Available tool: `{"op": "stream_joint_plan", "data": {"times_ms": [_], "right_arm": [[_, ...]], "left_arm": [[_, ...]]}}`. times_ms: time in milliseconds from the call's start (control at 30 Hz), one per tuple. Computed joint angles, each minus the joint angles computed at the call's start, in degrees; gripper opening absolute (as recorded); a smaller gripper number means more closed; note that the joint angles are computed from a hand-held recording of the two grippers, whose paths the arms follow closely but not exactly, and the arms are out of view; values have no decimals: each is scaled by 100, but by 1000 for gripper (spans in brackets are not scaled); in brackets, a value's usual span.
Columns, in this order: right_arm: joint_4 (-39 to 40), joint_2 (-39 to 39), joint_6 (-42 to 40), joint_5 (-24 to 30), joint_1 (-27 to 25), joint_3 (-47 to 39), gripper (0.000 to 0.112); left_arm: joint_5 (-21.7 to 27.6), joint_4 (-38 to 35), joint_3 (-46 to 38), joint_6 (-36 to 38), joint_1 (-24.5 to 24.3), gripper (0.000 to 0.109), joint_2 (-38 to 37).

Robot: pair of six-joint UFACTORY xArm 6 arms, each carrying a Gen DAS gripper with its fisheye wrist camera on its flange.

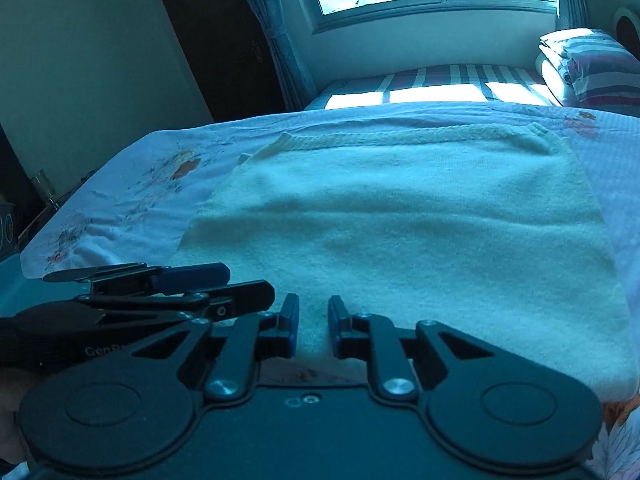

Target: Fold small clothes

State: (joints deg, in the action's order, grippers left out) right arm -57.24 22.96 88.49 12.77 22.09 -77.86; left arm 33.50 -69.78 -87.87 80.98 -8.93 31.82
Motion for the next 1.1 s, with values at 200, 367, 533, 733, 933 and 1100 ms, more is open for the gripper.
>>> {"op": "stream_joint_plan", "data": {"times_ms": [200,367,533,733,933,1100], "right_arm": [[-38,-158,-41,547,166,191,17],[-457,-796,396,815,15,967,17],[-789,-1454,1049,1016,-212,1758,10],[-1136,-1688,1609,942,-316,2053,10],[-1829,-1801,2206,1373,-58,1854,34],[-2116,-1413,2434,1186,-127,1407,29]], "left_arm": [[-68,-218,112,520,225,54,-16],[-55,-241,91,570,404,54,-2],[-20,-236,30,604,479,54,52],[-272,-171,185,289,428,54,-163],[396,-279,440,-1325,886,67,-441],[1321,-467,-210,-3325,1237,66,283]]}}
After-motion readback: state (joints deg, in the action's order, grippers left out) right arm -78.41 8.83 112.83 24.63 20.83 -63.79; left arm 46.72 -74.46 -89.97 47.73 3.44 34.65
